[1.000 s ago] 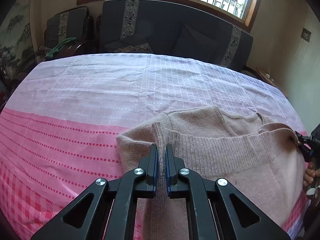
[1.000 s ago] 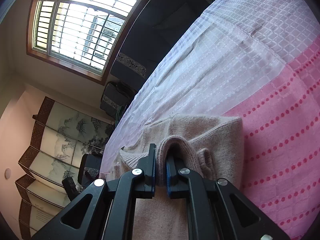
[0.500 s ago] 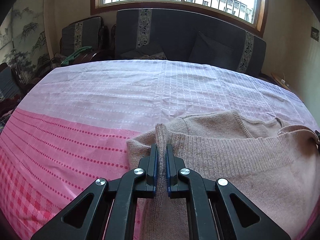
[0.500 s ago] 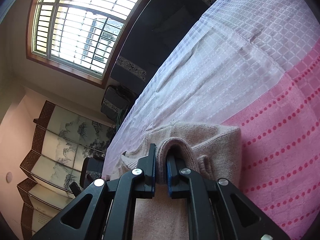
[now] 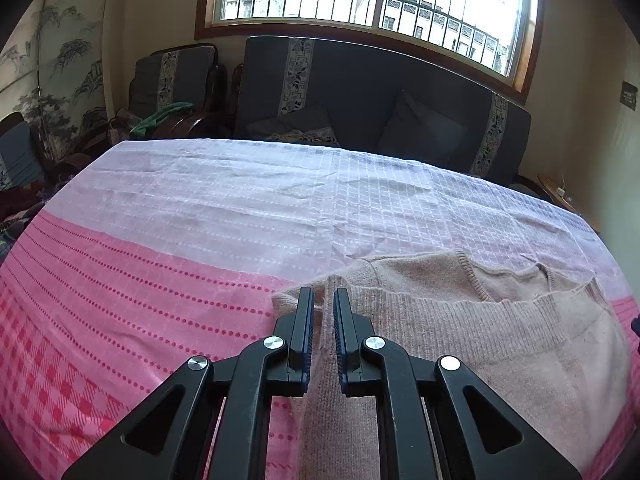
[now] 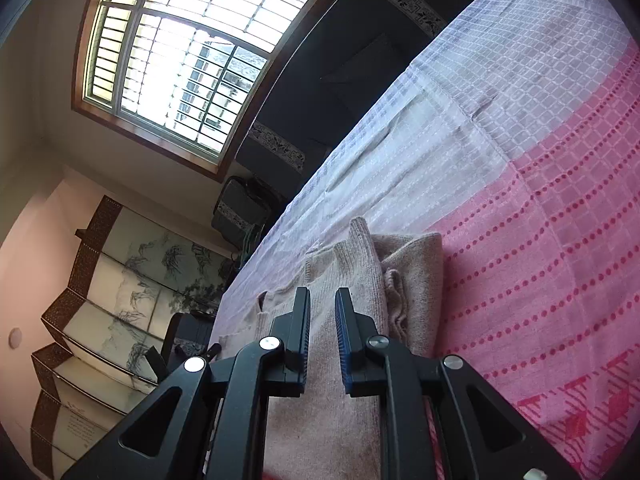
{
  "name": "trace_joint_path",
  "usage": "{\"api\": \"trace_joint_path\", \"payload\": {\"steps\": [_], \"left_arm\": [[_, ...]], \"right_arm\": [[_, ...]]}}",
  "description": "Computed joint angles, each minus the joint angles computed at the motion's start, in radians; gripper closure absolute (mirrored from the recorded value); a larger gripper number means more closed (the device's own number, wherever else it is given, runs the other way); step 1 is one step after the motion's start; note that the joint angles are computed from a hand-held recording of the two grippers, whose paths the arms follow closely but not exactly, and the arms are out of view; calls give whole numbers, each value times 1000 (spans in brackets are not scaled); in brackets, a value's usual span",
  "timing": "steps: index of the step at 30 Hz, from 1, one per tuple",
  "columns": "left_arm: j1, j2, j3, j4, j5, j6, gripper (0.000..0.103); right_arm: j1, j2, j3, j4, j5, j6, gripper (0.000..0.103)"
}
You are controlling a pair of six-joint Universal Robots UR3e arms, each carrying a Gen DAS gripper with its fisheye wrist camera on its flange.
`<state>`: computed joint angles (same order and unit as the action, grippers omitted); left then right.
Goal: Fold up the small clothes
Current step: 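Lay the hem over the collar with both tools and release, then open both tools and withdraw them from the folded sweater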
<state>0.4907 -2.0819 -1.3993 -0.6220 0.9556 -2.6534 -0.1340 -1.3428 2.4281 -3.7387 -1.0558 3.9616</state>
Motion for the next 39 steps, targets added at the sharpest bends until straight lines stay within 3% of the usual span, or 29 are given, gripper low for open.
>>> {"api": "trace_joint_path", "payload": {"steps": [5,7,8,9,12,14,15,17,20,23,25,28,34,39], "left_arm": [[76,43,40,-205,-105,50,87],[114,93,-10,-224,-141,73,84],[135,120,-41,-228,-152,83,82],[155,144,-71,-235,-161,95,80],[237,232,-168,-344,-220,199,72],[284,285,-226,-431,-228,296,66],[304,307,-246,-483,-225,351,66],[342,347,-288,-549,-215,431,66],[416,380,-305,-693,-226,538,66],[467,362,-254,-882,-222,650,66],[482,381,-287,-869,-209,675,66],[485,403,-331,-871,-196,727,66],[452,520,-553,-576,-151,658,62],[442,602,-681,-357,-116,589,52]], "right_arm": [[9,-159,178,57,-31,-72,77],[25,-174,223,54,-34,-85,67],[44,-179,223,78,-51,-93,54],[80,-183,211,107,-85,-101,51],[172,-184,168,158,-150,-125,51],[244,-188,114,244,-222,-143,58],[269,-180,91,273,-246,-149,75],[301,-177,57,339,-284,-152,95],[309,-211,75,333,-286,-153,96],[342,-246,42,468,-367,-171,96],[350,-235,36,477,-382,-176,95],[415,-213,3,473,-485,-152,92],[516,-177,-71,534,-632,-131,92],[504,-179,-54,509,-616,-117,92]]}}
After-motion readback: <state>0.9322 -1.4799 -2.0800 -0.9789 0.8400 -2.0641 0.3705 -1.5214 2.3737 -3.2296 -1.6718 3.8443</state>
